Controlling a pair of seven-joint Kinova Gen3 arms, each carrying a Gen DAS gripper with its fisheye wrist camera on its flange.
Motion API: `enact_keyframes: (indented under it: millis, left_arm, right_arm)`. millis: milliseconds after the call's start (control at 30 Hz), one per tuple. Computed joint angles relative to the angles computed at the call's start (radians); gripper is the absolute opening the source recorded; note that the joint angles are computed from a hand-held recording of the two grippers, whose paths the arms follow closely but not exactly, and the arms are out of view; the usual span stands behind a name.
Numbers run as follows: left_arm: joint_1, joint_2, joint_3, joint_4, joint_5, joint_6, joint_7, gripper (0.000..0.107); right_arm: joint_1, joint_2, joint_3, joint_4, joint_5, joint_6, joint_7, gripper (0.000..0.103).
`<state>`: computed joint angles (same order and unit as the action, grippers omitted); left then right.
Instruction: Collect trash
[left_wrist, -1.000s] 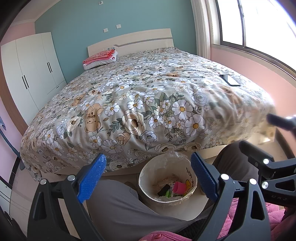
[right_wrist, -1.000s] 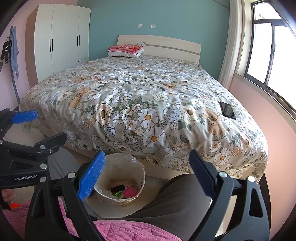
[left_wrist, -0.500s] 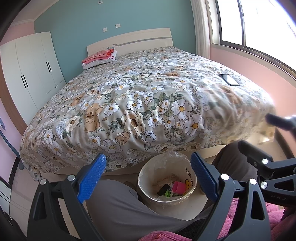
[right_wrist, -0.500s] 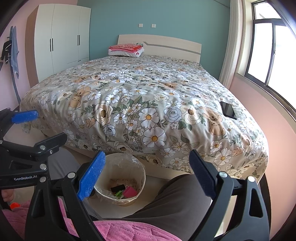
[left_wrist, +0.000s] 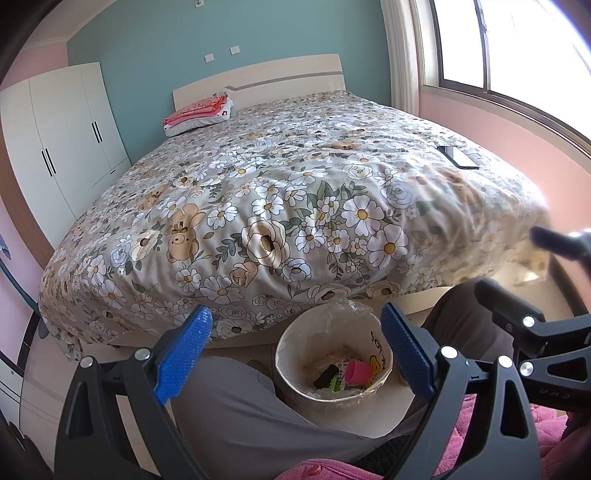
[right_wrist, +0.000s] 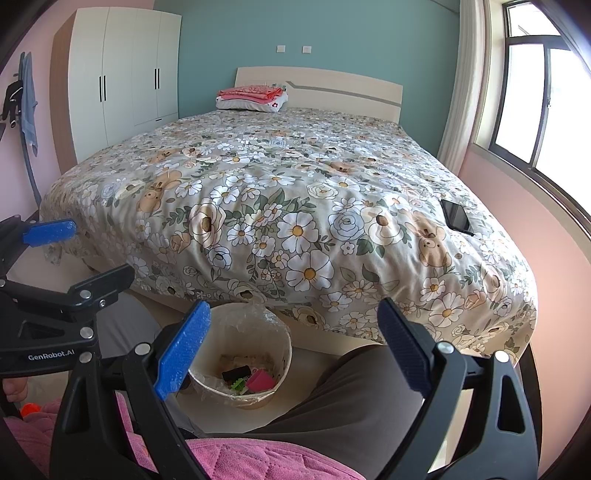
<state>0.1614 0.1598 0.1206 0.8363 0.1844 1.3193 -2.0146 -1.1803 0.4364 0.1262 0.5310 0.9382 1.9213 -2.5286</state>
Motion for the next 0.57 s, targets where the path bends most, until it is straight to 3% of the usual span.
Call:
enact_keyframes:
  millis: [567]
  left_arm:
    - [-0.017,0.024,-0.001,-0.033,0.021,0.048,-0.007,0.094]
  right_arm:
    - [0.004,-0.010,-0.012,0.019,0.000,-0.004,-0.012,0.090]
